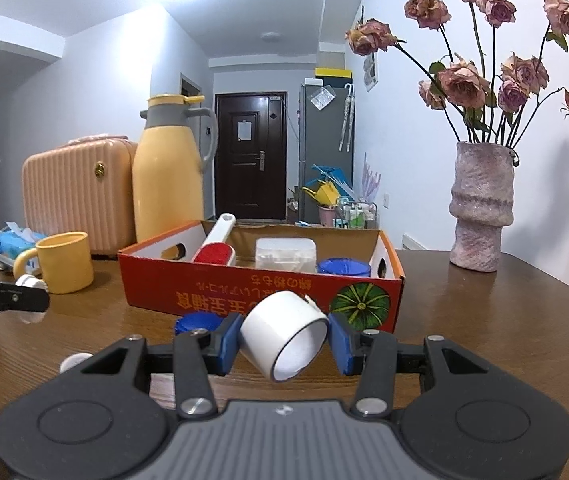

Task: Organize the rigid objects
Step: 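Carry the white cap and tape roll over the cardboard box with both grippers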

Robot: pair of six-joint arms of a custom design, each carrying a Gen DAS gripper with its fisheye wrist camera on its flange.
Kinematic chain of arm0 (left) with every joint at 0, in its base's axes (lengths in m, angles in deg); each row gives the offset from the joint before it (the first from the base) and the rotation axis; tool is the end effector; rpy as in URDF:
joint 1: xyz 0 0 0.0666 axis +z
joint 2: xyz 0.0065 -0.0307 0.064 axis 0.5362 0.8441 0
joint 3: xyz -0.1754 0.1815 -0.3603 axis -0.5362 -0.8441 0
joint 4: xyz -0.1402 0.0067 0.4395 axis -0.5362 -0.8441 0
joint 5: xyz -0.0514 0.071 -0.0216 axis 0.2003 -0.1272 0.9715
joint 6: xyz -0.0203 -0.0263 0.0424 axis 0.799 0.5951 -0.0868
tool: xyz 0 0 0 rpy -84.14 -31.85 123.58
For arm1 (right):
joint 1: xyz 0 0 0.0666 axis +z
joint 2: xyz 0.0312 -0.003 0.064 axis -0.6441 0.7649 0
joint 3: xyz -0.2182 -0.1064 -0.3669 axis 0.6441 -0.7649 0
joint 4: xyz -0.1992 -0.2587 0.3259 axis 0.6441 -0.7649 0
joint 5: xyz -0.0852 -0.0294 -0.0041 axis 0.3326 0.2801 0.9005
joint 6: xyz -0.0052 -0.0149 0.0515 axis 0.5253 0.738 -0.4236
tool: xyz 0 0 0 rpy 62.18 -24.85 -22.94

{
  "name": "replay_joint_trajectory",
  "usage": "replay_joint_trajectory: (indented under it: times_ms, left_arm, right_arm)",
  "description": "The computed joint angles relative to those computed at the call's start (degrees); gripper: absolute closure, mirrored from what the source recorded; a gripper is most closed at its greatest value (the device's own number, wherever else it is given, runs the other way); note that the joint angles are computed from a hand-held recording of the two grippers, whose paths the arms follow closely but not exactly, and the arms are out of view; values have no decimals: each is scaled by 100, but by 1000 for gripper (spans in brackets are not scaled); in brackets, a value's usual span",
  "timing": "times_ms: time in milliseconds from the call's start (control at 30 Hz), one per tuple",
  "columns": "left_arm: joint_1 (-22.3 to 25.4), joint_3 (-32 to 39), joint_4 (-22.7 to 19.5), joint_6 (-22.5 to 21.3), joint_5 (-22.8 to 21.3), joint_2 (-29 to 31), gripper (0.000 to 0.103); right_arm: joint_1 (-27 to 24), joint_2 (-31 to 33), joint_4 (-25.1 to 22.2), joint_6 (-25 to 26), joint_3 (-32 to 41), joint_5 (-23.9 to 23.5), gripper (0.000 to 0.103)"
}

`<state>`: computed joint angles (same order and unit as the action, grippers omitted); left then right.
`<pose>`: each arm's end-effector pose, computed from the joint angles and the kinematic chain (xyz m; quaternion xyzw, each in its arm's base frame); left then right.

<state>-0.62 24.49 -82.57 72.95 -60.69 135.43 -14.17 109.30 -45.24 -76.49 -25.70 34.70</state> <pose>0.4120 -0.2743 0.4662 0.2614 0.8114 -0.2127 0.4776 0.2791 0.1060 0.4261 0.1766 0.7850 -0.1254 0.5804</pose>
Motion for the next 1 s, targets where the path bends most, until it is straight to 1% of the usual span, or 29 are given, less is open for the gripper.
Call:
replay_joint_trajectory:
  times_ms: [233, 433, 533, 633, 733, 833, 1000]
  left_arm:
    - [-279, 24, 60, 203, -230, -57, 90]
    - [-438, 184, 70, 364, -372, 61, 90]
    - [-518, 281, 130, 451, -498, 152, 90]
    - [-584, 400, 185, 535, -610, 265, 90]
    - [-638, 551, 222, 597, -750, 400, 90]
    - [-652, 718, 249, 708, -803, 547, 90]
    - [-703, 989, 322, 767, -982, 812, 90]
  right_arm:
    - [87, -39, 236, 66, -33, 66, 57]
    - [-1, -43, 486, 48, -70, 99, 57]
    - [-80, -11, 688, 148, -87, 25, 57]
    - [-148, 32, 1016, 352, -120, -10, 57]
    - [-278, 104, 1298, 507, -120, -25, 57]
    - [-496, 212, 1434, 503, -81, -104, 57]
    - [-853, 386, 1723, 562, -29, -243, 57]
